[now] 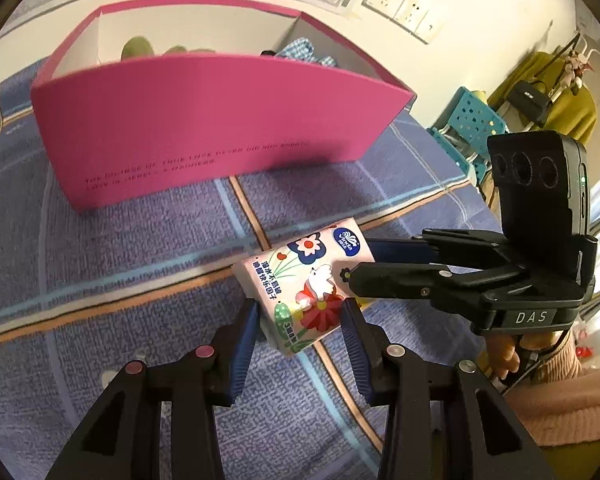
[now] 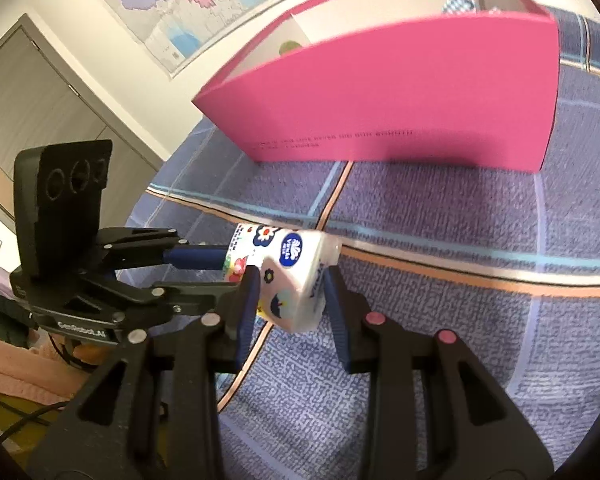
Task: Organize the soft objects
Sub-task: 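Lift the floral tissue pack with the right gripper over the pink box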
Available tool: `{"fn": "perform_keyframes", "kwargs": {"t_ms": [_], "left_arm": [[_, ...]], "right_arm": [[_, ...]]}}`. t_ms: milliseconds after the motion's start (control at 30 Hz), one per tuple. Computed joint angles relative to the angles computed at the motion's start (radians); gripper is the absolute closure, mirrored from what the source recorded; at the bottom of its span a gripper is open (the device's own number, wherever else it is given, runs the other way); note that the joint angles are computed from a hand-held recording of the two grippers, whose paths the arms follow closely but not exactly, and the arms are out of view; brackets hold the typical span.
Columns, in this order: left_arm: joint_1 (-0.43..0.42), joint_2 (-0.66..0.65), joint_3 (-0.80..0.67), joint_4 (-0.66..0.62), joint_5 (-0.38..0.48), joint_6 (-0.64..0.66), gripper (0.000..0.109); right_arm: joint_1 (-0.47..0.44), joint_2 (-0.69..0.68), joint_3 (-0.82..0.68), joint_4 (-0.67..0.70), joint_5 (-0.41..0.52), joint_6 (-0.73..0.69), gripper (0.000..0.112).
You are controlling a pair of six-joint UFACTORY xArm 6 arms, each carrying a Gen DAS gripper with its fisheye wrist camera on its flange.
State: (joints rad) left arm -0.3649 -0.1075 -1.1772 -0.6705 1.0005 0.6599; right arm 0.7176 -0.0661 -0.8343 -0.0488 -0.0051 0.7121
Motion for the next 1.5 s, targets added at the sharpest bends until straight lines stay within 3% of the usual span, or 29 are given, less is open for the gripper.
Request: {"fn": "perform_keyframes", "kwargs": {"t_ms": [300,533,1100,1500], "left_arm": [[0.002,0.002,-0.035,-0.014,-0.012,0.015,0.067],[-0.008,0.009,-0.060,-0.016,-0.030,0.015,0.067],[-0.028,0.025,-0.095,-0.012,-0.060,0.029,0.067],[-0.027,0.026,-0.115,-0.018,-0.078,0.029,0.067]], "right_arm": [[-0.048,-0.044,-0.003,-0.238,0.012,0.180,0.076],[-0.070,-0.061,-0.012,-0.344,0.021,0.263,0.076],[-0.099,-0.107,-0.003,-0.544,0.037,0.447,0.076],[-0.109,-0.109,-0.035,-0.589,0.043,0.461,0.076]]}}
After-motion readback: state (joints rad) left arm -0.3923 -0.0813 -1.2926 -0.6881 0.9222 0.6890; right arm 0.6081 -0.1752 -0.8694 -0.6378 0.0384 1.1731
